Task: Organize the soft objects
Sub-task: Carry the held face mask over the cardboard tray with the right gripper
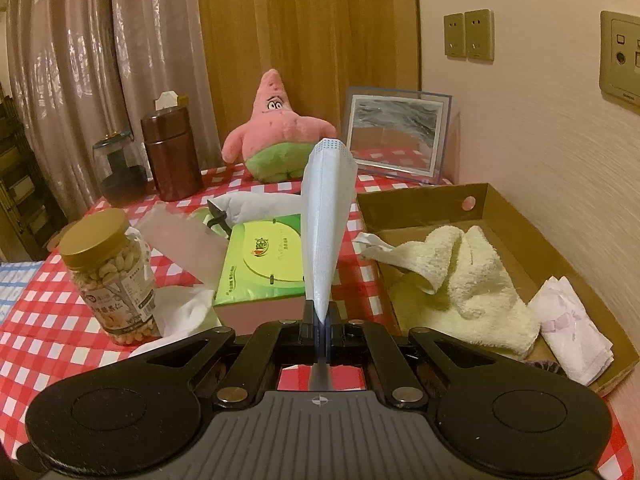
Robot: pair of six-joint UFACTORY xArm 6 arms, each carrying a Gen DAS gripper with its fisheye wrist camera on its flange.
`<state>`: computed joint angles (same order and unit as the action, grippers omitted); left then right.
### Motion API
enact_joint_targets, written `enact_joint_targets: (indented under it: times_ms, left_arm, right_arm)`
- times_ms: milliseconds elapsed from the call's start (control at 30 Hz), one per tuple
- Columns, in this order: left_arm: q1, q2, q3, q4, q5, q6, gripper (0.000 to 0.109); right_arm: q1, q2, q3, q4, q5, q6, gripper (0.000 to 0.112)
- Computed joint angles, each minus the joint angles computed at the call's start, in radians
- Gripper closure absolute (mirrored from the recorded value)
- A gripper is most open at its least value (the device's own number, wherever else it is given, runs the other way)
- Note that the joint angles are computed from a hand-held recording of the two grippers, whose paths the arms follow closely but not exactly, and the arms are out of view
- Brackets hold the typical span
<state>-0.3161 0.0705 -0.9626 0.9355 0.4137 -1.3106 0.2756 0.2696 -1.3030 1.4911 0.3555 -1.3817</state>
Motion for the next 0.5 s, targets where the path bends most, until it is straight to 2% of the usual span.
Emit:
enact_joint_targets:
  times_ms: [167,333,500]
  left_arm:
    - [-0.006,0.044,-0.058,0.129,0.058,-0.157,0.015]
    - [-0.012,0.066,-0.081,0.148,0.086,-0.186,0.020]
    - [-0.013,0.047,-0.065,0.144,0.088,-0.175,0.030]
  right_arm:
    - [0.000,-0.002,0.002,0.003,0.006,-0.005,0.110]
    - [0.000,-0.002,0.001,0.001,0.006,-0.004,0.110]
    - [-0.003,-0.002,0.002,0.012,0.012,-0.018,0.110]
